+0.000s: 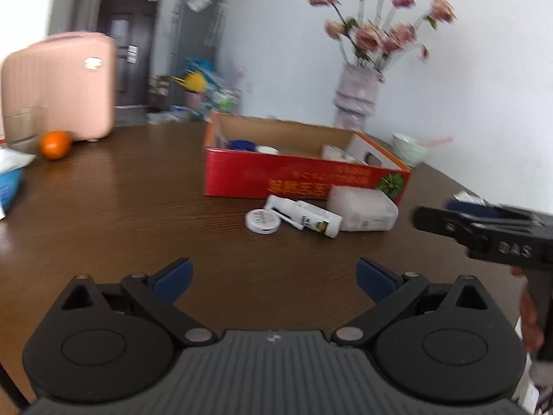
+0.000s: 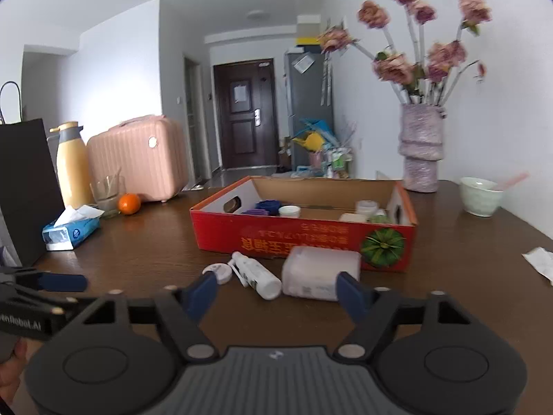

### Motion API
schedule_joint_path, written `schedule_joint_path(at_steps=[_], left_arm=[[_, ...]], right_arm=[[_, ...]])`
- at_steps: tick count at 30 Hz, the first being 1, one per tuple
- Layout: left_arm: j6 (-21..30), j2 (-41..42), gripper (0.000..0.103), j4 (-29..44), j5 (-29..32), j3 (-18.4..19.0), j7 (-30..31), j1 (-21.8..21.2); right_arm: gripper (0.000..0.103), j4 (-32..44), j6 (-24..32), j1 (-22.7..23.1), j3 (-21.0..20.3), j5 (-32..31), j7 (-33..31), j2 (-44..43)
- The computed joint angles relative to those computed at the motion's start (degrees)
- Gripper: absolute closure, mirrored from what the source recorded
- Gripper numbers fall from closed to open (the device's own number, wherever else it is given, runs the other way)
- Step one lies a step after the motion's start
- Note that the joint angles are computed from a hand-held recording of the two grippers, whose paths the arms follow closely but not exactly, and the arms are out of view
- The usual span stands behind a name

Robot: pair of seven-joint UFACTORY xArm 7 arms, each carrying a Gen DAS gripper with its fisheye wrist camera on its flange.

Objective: Organize rigid objects
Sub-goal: 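Grasp the round white disc with the left tool while the right tool grasps the white spray bottle, then carry the white disc and white spray bottle into the box and release both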

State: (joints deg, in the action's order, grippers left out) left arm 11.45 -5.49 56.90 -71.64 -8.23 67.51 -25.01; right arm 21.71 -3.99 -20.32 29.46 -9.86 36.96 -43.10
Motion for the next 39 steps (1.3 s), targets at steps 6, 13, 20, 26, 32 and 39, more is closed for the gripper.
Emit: schedule_joint_path(at_steps=[6,13,20,26,32,39], left_arm=[[6.26,11.92,0.021,12.44,19.53,-1.49,-11.29,3.77],[15.92,24.94,0.034,28.49,33.22,-4.36,-15.39,6.94],[19.24,31.58,0.051,35.74,39.39,-8.45,-16.04,9.84],[15.12,29.5,0.064,30.99,35.46,-12.15,-8.78,13.02],[12.41,25.27,0.064,26.29,34.06,-11.08,-9.16,12.91],[6.99,17.44,0.064,18.7,23.03,-10.66,-6.85,13.69]], right_arm=[[0.045,9.91,-2.7,-1.55,-1.35,-2.42,-6.89,16.74],[0.058,23.04,4.92,0.28,-3.62,-6.05,-11.61,31.88],[0.071,29.61,14.59,7.57,-10.09,-2.52,-18.13,37.13],[0.076,30.68,17.31,15.2,-18.2,8.72,-28.79,37.36],[0.076,32.82,21.2,19.66,-22.24,6.83,-29.99,38.01],[0.076,29.07,21.71,23.81,-23.75,1.45,-26.18,34.82]])
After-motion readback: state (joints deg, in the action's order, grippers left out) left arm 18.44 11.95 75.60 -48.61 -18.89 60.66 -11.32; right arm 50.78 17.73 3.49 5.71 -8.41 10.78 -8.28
